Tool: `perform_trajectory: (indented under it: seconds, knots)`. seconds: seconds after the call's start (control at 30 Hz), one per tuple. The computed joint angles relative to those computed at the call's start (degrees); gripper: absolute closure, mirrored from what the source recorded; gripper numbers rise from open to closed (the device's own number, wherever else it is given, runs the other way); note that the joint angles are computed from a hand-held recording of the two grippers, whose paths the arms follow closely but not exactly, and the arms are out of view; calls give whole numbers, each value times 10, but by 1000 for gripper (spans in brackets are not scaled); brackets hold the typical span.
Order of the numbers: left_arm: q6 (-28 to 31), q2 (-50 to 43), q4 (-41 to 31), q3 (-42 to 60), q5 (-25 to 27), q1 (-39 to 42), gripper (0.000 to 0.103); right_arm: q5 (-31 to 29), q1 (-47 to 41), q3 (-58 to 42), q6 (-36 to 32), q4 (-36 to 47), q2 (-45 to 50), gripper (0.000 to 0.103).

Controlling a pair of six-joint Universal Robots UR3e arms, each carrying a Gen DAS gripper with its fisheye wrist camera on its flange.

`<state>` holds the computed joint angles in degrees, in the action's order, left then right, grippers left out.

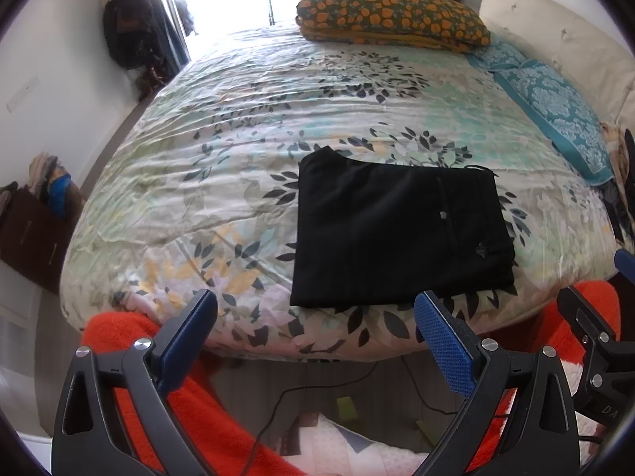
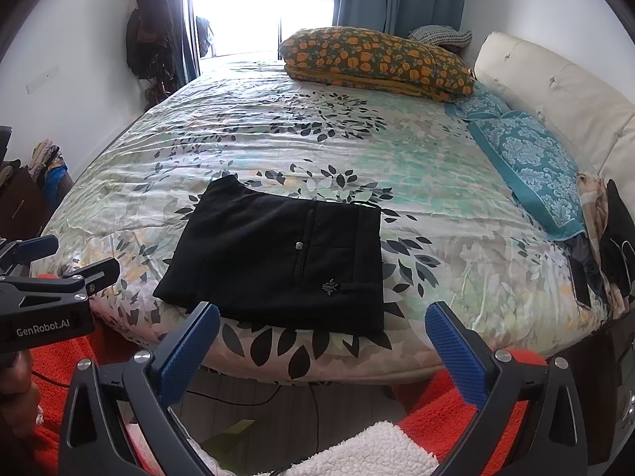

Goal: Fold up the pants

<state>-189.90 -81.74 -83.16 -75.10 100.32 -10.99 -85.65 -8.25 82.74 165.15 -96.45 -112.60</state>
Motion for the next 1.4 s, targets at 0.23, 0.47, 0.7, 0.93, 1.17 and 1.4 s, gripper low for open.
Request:
perform_trajectory:
  seconds: [0.23,0.47,0.7,0.93,1.17,1.4]
  knots:
    - [0,-1,1,0,2,0,3,4,-7,-1,-5,1,-2,1]
    - [8,2,0,-1,-6,6,3,3,-6,-7,-2,8,-1,1]
    - [25,8,-2,-5,-25,23,3,-2,-1,-9,4,6,3,1]
    - [37,16,8,-14,-38,35,3,-6,4,-11,9,11,10,1]
    - [44,10,0,-7,-37,34,3,-6,1,-9,13,13,11,1]
    - [121,-8,118,-84,-78,89,2,115,-94,37,-72,-23,-1,1]
